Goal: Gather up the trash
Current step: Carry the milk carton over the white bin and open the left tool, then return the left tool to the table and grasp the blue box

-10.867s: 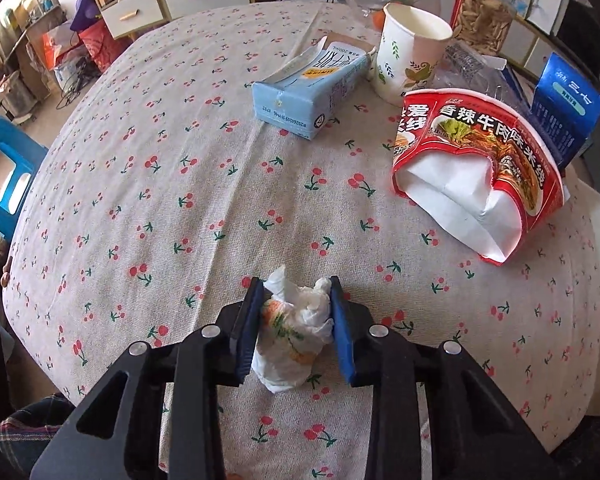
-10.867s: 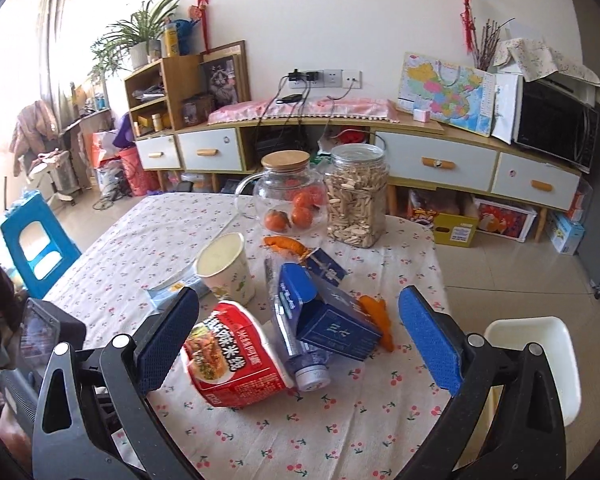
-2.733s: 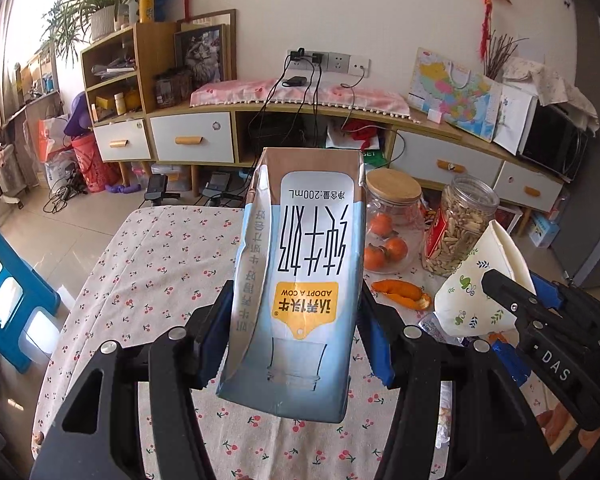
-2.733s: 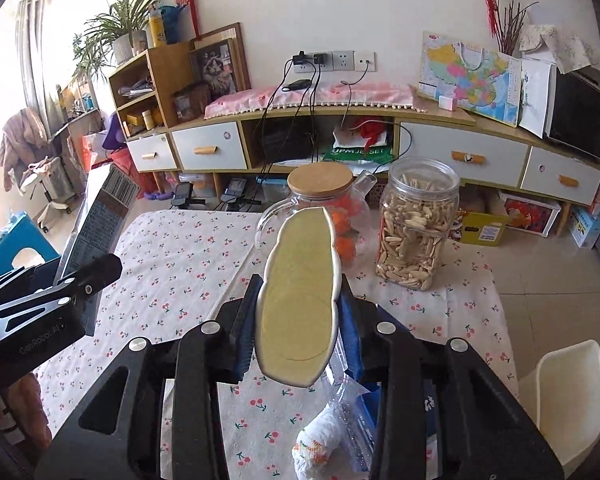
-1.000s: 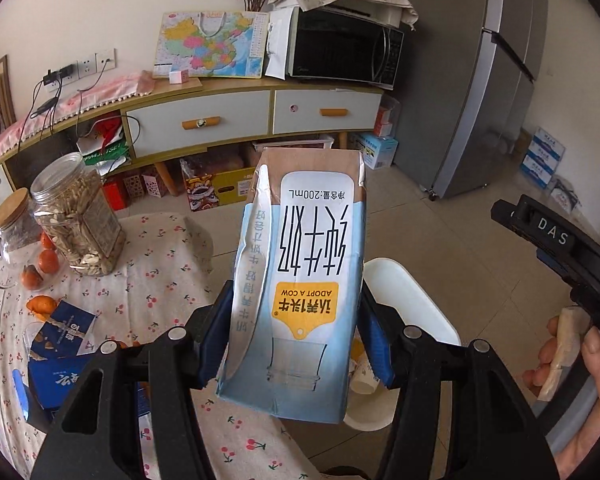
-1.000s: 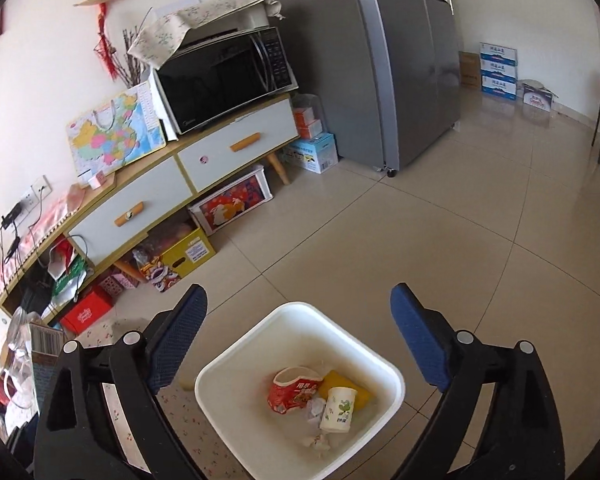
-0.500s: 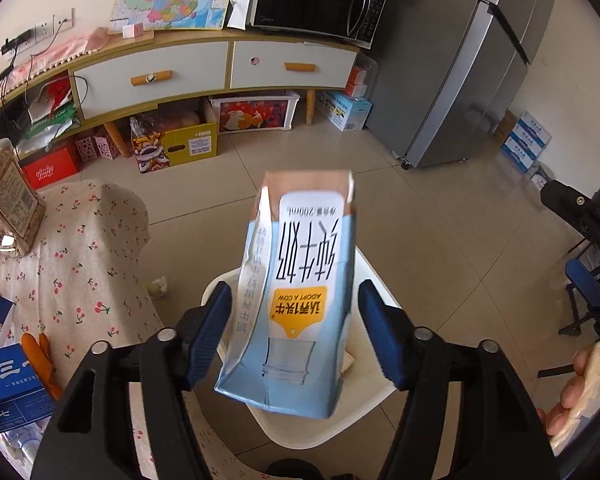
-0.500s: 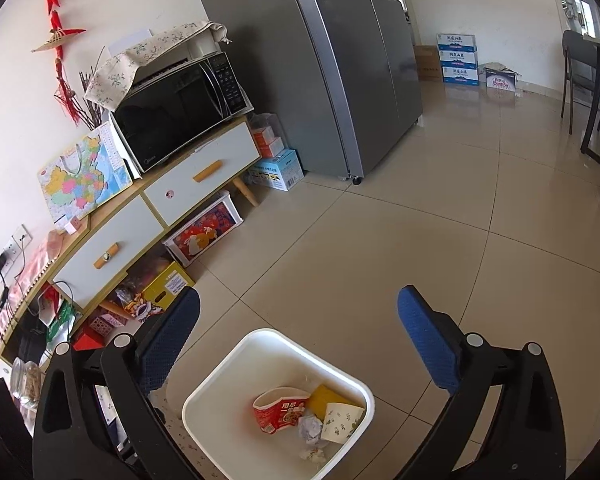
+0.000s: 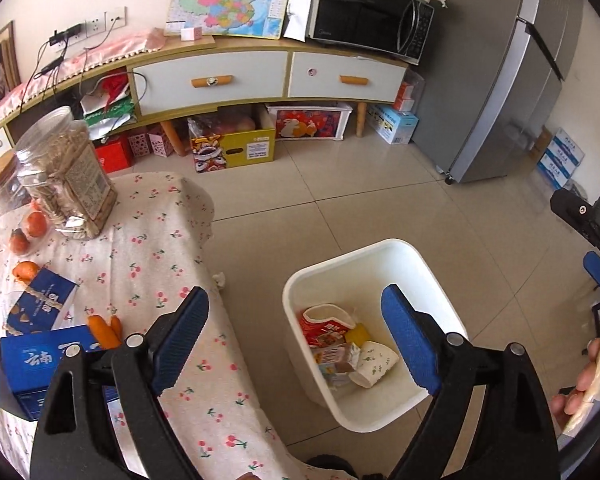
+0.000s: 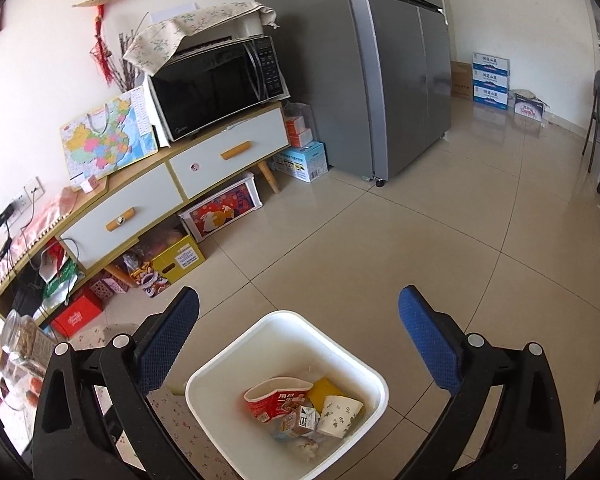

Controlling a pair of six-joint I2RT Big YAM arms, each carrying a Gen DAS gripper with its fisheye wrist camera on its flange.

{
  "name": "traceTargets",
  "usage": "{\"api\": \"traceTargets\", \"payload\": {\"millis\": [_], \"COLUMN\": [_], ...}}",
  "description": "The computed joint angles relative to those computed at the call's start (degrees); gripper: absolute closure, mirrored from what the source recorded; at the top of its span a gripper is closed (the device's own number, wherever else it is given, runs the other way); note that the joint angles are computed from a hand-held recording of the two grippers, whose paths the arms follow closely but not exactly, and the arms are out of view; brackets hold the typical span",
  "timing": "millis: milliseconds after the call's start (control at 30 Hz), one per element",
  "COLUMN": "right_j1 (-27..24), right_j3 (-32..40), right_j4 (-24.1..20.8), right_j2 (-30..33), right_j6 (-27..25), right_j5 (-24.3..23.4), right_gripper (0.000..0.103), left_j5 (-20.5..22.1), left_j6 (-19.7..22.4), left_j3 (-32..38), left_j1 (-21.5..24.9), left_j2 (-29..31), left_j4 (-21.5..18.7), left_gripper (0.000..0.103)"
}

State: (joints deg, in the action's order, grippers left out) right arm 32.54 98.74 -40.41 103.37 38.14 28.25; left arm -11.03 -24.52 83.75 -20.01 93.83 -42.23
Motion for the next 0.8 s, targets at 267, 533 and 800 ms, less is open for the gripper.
{"api": "traceTargets", "payload": {"millis": [267,533,800], "right_j1": [4.76,9.54,12.08], "right_j3": [5.45,12.12,18.04], "right_j4": [-1.26,-2.63,-5.61], "right_j2": [3.53,7.78,11.79], "right_j6": [-7.08,-12.63,-14.18], "right_j5": [-1.54,-4.56,-7.84], "right_gripper": [0.007,0.007,0.007], "left_j5": [-3.33,-4.71,-0.41], "left_j6": [1.18,0.81,0.70], "left_j3": [-5.81,-12.96,-20.07], "left_j1": [4.81,10.51,17.50], "left_j2": [-7.45,-14.65,-20.82], "left_j4": [-1.03,-2.45,-3.60], "left_gripper": [0.015,0.015,0.015]}}
